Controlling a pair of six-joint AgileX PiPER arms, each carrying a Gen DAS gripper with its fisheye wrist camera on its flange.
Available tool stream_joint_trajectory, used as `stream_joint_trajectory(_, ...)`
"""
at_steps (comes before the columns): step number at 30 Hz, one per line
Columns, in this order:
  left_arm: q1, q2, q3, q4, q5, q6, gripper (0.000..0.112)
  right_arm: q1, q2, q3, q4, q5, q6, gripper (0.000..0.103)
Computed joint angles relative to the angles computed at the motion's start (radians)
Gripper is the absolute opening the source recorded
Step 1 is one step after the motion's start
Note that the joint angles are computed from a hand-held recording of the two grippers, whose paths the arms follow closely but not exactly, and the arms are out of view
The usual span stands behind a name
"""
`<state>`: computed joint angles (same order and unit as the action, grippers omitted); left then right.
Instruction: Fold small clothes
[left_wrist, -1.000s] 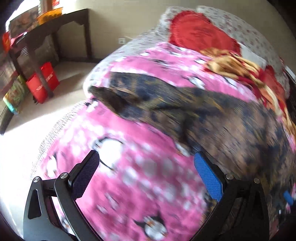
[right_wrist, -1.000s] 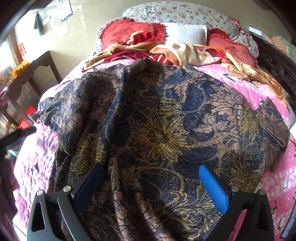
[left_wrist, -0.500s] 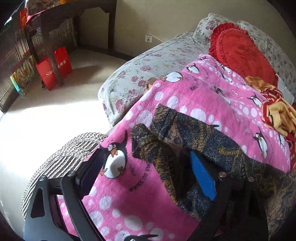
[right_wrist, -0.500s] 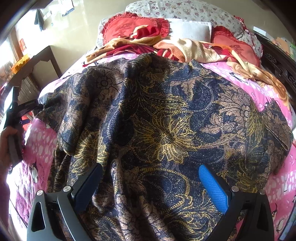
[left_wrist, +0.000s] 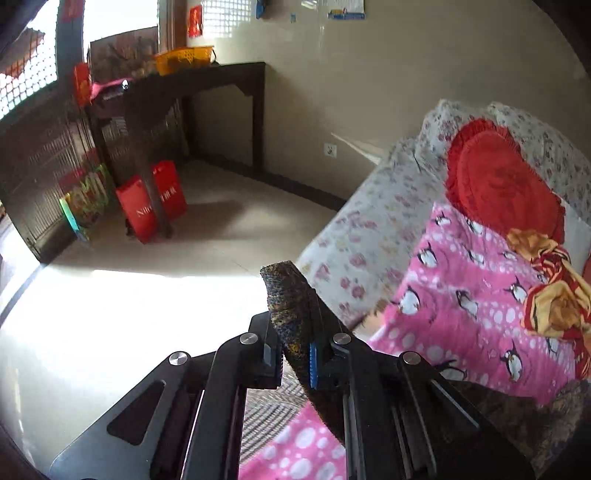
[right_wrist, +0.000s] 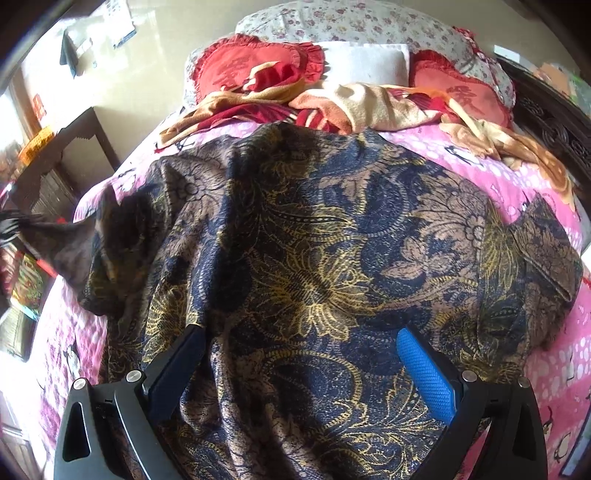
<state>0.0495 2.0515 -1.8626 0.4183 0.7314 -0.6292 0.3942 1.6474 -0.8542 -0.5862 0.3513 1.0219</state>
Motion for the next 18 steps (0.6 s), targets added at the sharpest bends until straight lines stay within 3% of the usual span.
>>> stream_joint_trajectory(4, -0.03, -0.142, 0.078, -0.013, -0.034, 0.072, 0.008, -0.031, -0.012, 0.023, 0.051, -0.038, -0.037, 0.103)
stream_joint_trajectory(10, -0.244, -0.303, 0.199, -0.102, -0.11, 0.195, 0.008, -0.076, -0.074, 0.06, 0.025, -0.041, -0.026, 0.103)
stream_joint_trajectory(14, -0.43, -0.29, 0.182, -0.206, -0.114, 0.285, 0.008, -0.122, -0.131, 0.09, 0.019, -0.024, -0.047, 0.103)
stream_joint_trajectory(18, -0.602, -0.163, 0.063, -0.287, -0.087, 0.325, 0.008, -0.185, -0.183, 0.12, 0.045, -0.017, -0.106, 0.103)
